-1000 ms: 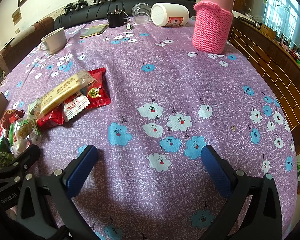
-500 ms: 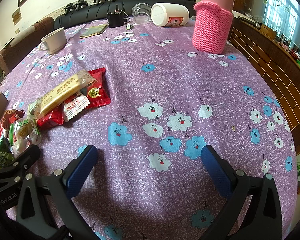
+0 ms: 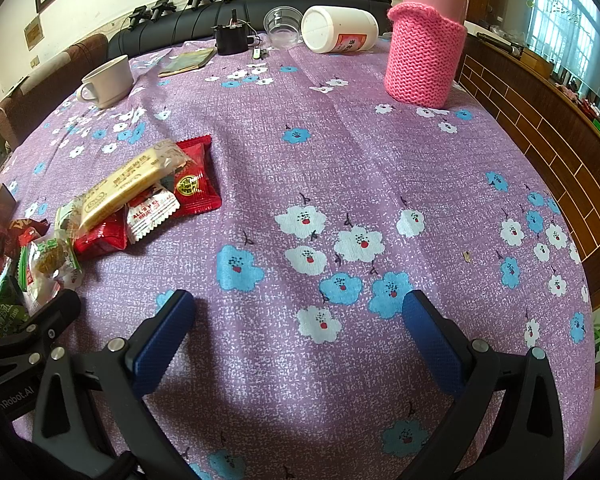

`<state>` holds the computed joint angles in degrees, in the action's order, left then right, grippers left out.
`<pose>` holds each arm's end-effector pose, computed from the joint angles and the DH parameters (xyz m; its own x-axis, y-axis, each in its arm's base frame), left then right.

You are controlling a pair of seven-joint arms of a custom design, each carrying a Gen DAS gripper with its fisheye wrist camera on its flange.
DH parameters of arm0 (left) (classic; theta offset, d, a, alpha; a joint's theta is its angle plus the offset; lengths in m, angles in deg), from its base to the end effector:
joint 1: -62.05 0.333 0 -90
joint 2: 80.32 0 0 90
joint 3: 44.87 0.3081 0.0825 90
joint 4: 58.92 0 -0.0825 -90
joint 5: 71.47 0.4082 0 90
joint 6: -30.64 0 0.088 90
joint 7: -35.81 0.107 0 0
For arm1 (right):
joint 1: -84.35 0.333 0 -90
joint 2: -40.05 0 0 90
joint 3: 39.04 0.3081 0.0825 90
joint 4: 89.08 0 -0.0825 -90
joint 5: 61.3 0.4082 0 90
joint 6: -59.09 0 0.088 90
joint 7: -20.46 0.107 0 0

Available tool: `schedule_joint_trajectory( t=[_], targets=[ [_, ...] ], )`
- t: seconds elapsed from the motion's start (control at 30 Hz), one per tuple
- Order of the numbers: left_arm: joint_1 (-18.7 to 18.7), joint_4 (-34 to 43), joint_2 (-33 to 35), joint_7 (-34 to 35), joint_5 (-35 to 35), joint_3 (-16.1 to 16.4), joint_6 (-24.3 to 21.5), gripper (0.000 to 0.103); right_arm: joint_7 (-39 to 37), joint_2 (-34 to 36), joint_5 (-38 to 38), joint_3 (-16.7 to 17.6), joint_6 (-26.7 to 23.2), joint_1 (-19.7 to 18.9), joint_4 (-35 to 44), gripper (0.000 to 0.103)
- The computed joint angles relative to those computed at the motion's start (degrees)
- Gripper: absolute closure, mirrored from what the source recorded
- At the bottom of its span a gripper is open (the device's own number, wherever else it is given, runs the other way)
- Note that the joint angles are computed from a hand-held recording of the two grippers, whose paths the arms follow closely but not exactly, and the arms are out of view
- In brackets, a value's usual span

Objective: Organize snacks

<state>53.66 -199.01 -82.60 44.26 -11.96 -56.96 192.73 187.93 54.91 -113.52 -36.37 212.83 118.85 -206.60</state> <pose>0.4635 -0.2197 0.3181 0.1252 -0.9921 0.0025 -0.8015 -0.1027 -0.5891 0.4863 0.3990 0.3193 0.0467 -0.9988 0.0116 -0.8076 -0.0446 -0.5881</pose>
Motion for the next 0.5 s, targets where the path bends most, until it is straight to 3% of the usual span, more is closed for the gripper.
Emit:
schedule_joint_trajectory(
  t=[0.5],
  targets=[
    [-0.06, 0.01, -0.03, -0.43, 0.02, -0.04, -0.20, 0.001, 0.04, -0.01, -0.04, -0.04, 0.02, 0.03, -0.03, 0.000]
  ],
)
